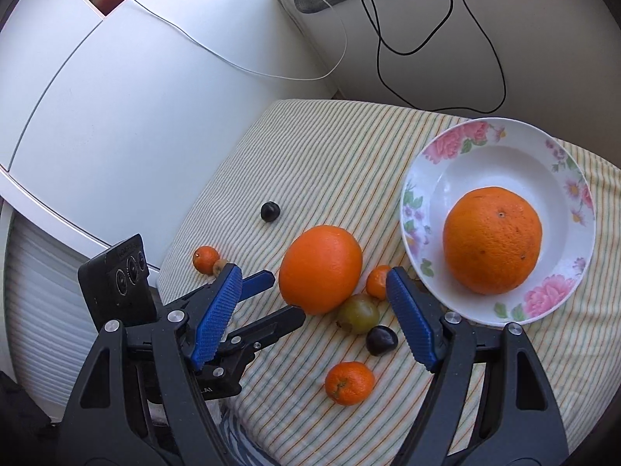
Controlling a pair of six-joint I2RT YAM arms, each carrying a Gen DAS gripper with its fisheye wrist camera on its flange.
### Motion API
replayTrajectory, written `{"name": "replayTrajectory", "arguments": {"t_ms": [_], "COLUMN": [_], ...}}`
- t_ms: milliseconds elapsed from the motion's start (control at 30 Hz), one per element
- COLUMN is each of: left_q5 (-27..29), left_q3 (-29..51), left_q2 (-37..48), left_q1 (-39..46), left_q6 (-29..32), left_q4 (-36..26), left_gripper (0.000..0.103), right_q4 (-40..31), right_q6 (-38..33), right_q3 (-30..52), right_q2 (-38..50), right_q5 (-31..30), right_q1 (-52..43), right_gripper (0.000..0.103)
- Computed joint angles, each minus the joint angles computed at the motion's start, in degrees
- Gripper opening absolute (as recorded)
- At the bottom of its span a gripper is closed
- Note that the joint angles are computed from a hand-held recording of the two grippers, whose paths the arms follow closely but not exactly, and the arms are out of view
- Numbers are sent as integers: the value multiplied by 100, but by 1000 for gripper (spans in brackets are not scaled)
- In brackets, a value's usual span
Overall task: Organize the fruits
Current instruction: 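Move the open right gripper to the second large orange, then close the right gripper on the second large orange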
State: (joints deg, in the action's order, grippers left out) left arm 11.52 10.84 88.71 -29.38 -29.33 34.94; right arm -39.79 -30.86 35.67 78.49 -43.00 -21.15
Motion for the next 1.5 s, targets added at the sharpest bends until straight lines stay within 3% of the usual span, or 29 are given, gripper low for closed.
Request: {"name": "replayTrajectory", "arguments": {"t_ms": [267,700,1233,1500], "left_q5": [201,430,688,337], "left_q3": [10,315,488,493], "left_q2": [83,381,833,636], "left_q1": [139,174,255,57], "left_q6": [9,1,-8,-43], "left_q4": [52,-72,209,85], "left_gripper": [72,72,70,68], "right_q4": [775,1366,1595,1606], "right_q6": [832,1410,1467,1450], "right_q3": [-166,-146,-55,-84], "right_q2": [310,805,1246,1182], "right_q5": [384,677,798,853], "right_q1": [770,1333,1421,1467], "right_gripper": [79,75,68,67]}}
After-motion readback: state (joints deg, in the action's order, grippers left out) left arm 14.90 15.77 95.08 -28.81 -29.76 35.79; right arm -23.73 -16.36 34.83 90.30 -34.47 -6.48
